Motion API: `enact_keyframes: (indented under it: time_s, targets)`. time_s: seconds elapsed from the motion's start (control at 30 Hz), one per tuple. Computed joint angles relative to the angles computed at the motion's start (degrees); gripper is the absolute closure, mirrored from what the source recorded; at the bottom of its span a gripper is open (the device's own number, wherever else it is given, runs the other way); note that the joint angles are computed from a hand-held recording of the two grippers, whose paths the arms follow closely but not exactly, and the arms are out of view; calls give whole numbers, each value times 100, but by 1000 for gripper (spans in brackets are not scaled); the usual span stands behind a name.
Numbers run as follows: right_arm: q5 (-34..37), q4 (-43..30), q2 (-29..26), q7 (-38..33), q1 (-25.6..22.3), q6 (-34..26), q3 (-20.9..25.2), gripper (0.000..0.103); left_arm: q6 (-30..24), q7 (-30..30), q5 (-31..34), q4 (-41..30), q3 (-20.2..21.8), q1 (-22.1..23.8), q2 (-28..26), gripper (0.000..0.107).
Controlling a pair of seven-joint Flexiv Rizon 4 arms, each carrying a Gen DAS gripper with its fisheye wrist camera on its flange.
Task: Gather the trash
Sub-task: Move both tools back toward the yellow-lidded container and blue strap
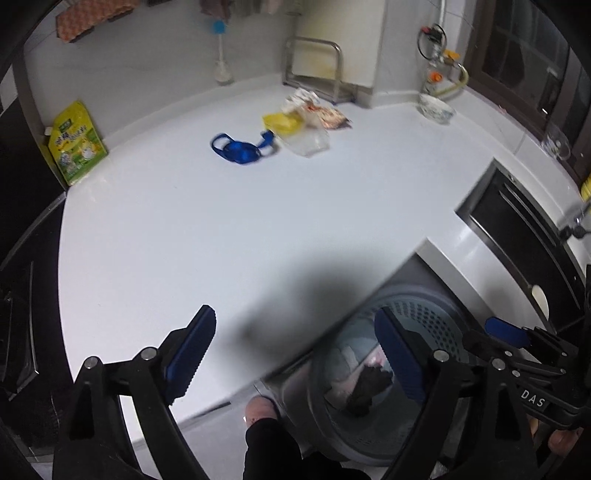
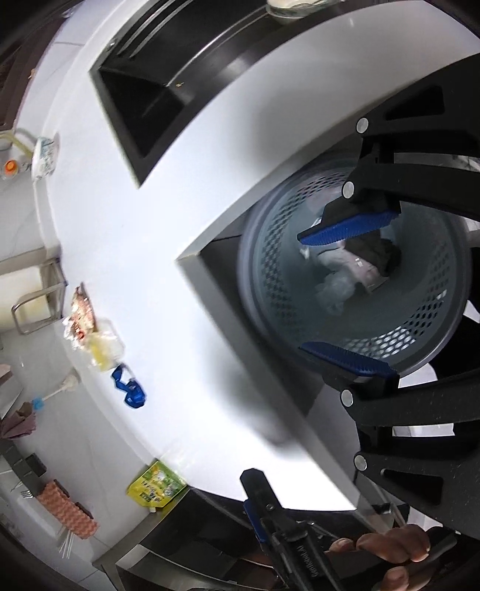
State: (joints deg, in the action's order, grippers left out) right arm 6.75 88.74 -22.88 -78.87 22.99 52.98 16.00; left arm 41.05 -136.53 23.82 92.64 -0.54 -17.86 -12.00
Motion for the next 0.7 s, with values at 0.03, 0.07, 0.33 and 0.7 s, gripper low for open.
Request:
enact_keyframes:
  time_s: [0.03, 0.07, 0.33, 0.7]
  targets:
    - [-43, -98, -57, 9, 38, 16, -14, 46, -7, 27, 2, -15, 28, 36, 18, 21]
    - [-92, -217, -126, 5, 76, 21, -25, 46, -5, 49, 14, -32, 55, 76, 34, 21]
    - [-515, -1309, -803, 99, 376, -62, -147, 35, 89, 166, 153, -209, 223, 421, 57, 16]
    - [-995, -3723, -2250, 112, 860, -893, -395, 32, 461, 816, -379, -555, 384, 910, -474, 14]
